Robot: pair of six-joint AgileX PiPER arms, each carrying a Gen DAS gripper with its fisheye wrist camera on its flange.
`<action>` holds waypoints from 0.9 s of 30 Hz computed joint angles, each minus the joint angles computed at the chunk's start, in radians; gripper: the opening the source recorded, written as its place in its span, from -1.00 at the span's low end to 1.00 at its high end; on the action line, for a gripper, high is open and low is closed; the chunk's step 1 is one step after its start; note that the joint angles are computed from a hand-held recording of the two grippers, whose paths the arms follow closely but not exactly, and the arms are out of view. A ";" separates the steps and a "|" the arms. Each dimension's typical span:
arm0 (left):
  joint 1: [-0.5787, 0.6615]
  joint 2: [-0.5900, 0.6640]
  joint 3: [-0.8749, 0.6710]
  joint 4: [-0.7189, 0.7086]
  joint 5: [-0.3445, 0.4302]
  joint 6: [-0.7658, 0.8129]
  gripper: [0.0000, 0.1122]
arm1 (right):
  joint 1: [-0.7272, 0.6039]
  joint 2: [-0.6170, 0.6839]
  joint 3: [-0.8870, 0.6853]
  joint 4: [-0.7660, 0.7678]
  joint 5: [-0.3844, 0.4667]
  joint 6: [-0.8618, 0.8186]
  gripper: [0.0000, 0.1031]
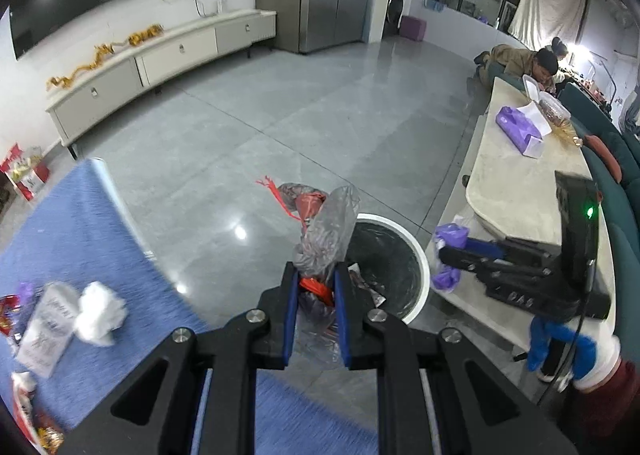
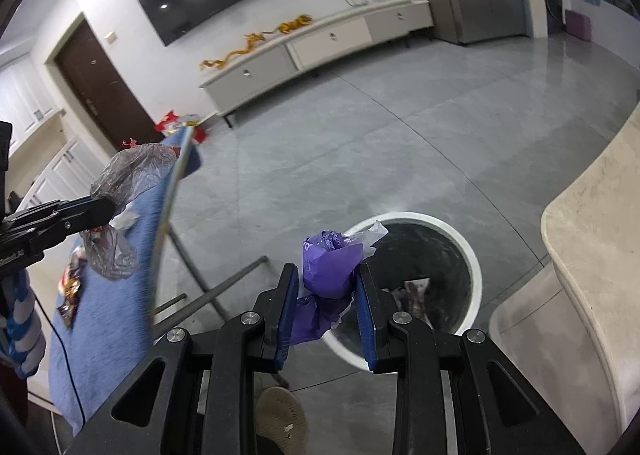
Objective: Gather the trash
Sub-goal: 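Lift the purple glove and clear wrapper and carry both over the bin, then open both tools over the bin to drop the glove and wrapper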
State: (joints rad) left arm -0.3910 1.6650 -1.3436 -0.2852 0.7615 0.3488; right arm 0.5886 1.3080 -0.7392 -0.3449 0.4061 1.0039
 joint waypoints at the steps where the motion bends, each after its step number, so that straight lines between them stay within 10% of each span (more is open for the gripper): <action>1: -0.014 0.029 -0.024 0.004 0.003 -0.022 -0.71 | -0.028 0.023 0.000 0.024 -0.016 -0.034 -0.46; 16: -0.107 0.421 -0.370 -0.071 0.090 -0.146 -0.69 | -0.214 0.289 0.000 0.026 -0.131 -0.090 -0.36; 27: -0.070 0.387 -0.335 -0.174 0.102 -0.109 -0.49 | -0.230 0.239 0.058 -0.015 -0.142 -0.023 -0.22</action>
